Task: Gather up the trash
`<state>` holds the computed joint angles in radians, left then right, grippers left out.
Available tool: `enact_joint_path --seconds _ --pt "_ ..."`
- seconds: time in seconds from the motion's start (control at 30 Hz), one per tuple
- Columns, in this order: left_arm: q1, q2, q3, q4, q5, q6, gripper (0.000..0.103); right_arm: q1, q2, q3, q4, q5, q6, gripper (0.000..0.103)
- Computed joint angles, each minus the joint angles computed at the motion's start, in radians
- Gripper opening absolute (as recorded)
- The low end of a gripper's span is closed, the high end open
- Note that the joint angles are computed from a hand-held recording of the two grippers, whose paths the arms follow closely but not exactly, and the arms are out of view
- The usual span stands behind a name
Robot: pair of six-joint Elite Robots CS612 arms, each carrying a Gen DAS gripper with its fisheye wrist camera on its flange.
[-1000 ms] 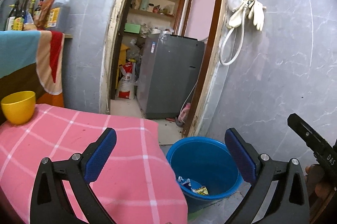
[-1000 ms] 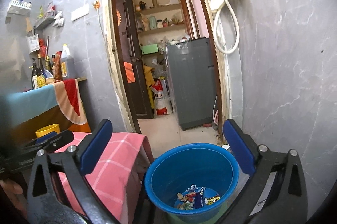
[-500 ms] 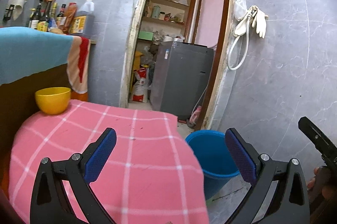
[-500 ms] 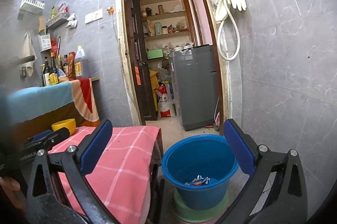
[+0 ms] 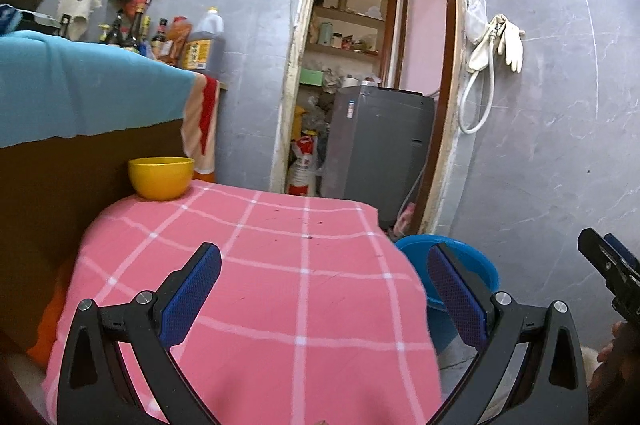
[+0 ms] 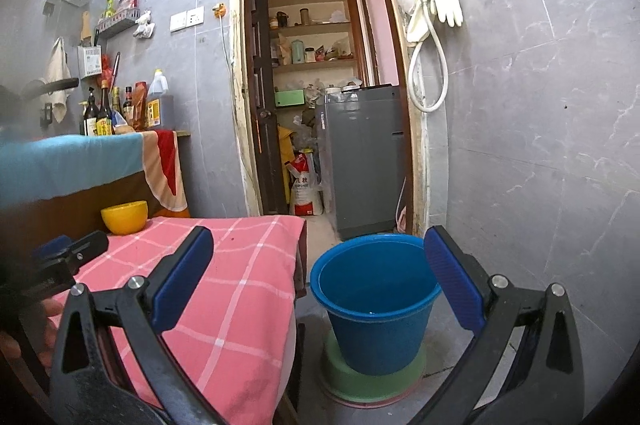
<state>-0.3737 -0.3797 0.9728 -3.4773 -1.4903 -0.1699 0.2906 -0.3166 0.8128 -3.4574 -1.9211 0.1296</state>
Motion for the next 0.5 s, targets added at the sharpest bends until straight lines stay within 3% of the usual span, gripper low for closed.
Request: enact_joint_path --seconds 0.2,0.5 --pt "-0.008 -0.004 0.047 -0.062 0.059 0.018 0.101 0.016 0.015 -0.004 -0.015 -0.038 -0.032 0.103" --pt "-0.011 0.014 0.058 -0.074 0.096 0.021 0.101 0.026 0.040 -0.018 -0.028 -0.060 -0.059 0.103"
